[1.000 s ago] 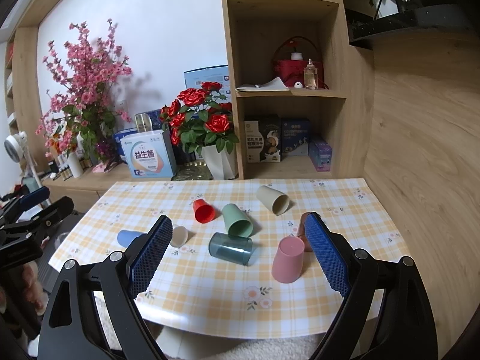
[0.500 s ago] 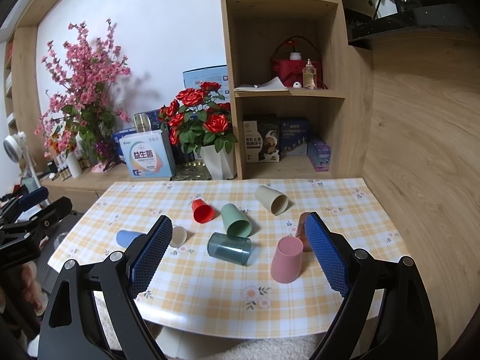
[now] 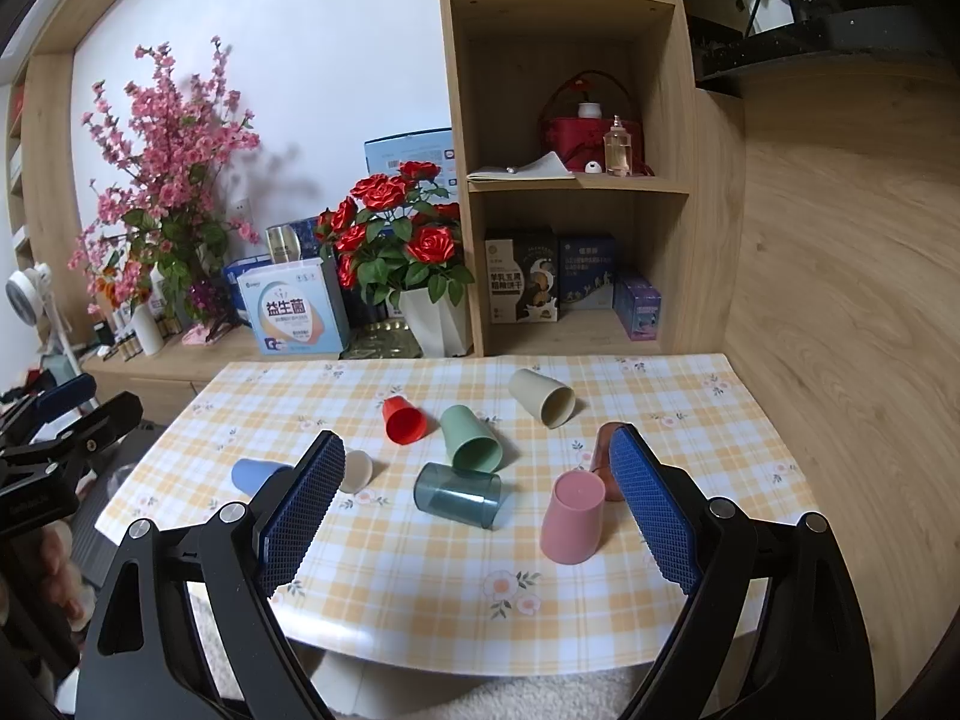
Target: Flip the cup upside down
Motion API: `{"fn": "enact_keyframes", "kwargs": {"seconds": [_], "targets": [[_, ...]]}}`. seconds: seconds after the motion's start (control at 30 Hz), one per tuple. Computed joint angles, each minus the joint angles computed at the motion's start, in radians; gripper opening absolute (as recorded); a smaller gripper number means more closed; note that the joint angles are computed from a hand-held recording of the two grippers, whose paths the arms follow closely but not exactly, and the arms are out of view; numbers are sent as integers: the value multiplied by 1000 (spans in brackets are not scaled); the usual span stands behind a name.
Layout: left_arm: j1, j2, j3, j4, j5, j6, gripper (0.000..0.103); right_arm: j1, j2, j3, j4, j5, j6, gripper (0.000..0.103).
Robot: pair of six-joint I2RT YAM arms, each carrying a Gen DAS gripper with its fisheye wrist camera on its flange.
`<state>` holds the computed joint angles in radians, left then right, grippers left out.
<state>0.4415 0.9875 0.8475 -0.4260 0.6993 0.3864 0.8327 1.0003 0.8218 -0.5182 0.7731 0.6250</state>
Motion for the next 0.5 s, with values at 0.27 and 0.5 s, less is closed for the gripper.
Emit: {"fn": "enact_keyframes", "kwargs": {"seconds": [0.27, 0.5], "targets": [[9, 1, -4, 9, 15, -7, 97, -1, 1, -3, 1, -3, 1, 87], [4, 7, -15, 40, -10, -29, 97, -6, -9, -32, 27, -5, 8, 87]]}}
